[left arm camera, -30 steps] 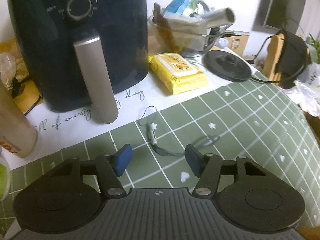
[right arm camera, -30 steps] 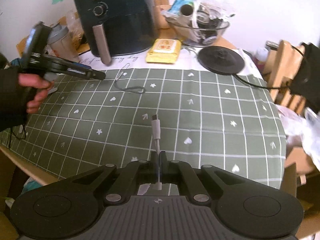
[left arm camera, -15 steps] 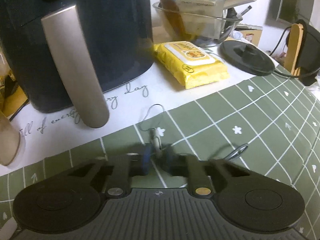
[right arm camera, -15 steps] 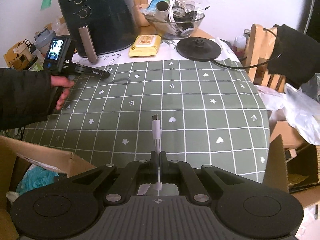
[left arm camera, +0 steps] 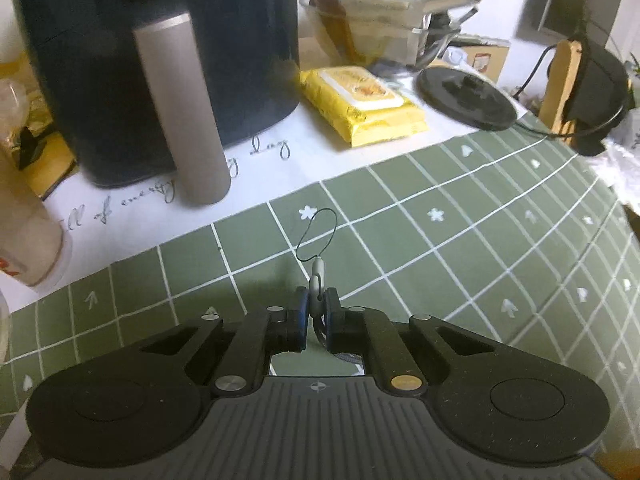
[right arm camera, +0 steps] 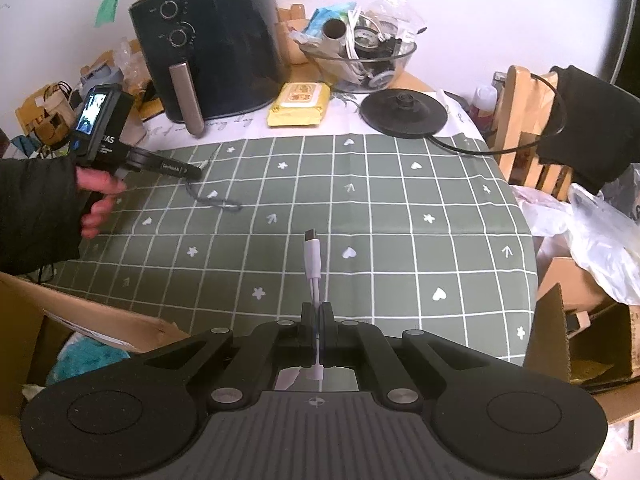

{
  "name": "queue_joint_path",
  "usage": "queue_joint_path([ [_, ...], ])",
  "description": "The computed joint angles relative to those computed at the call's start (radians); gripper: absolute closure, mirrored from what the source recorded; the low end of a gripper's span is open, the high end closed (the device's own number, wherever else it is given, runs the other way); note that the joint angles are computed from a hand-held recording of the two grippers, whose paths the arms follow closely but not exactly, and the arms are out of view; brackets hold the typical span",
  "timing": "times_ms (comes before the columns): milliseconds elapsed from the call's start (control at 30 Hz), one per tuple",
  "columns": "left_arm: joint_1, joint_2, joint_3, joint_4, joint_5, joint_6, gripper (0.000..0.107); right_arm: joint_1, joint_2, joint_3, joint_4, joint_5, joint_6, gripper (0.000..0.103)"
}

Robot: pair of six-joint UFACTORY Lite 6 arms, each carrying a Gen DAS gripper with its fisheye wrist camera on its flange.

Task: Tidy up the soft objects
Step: 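Carry the lanyard and the white cable over the box with both grippers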

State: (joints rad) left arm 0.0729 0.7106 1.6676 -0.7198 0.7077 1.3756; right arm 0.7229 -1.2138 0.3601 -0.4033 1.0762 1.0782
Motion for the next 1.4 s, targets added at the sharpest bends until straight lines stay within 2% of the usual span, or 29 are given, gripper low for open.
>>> queue_joint_path([
  [233,0.053,-0.105,-0.016,-0.029,0.095,-0.024,0.099,0.070,0.070,0.071,-0.063,0.020,0.058,0.099],
  [467,0.123,-0.193,-0.006,-0.055,0.194,-0.035,0.099,0.092,0.114,0.149,-0.078,0.007,0.021,0.099],
  [733,0.235,-0.295,0.007,-0.066,0.328,-0.068,0.099,0.268,0.147,0.227,-0.171,0.065,0.133,0.099],
  [967,0.337,-0.407,-0.011,-0.076,0.458,-0.094,0.099,0.550,0.139,0.265,-0.288,0.205,0.330,0.099],
  [1233,0.480,-0.532,-0.029,-0.090,0.649,-0.098,0.099,1.033,0.146,0.274,-0.429,0.479,0.675,0.099],
  [1400,0.582,-0.614,-0.073,-0.093,0.759,-0.077,0.099,1.241,0.159,0.276,-0.463,0.593,0.815,0.099],
])
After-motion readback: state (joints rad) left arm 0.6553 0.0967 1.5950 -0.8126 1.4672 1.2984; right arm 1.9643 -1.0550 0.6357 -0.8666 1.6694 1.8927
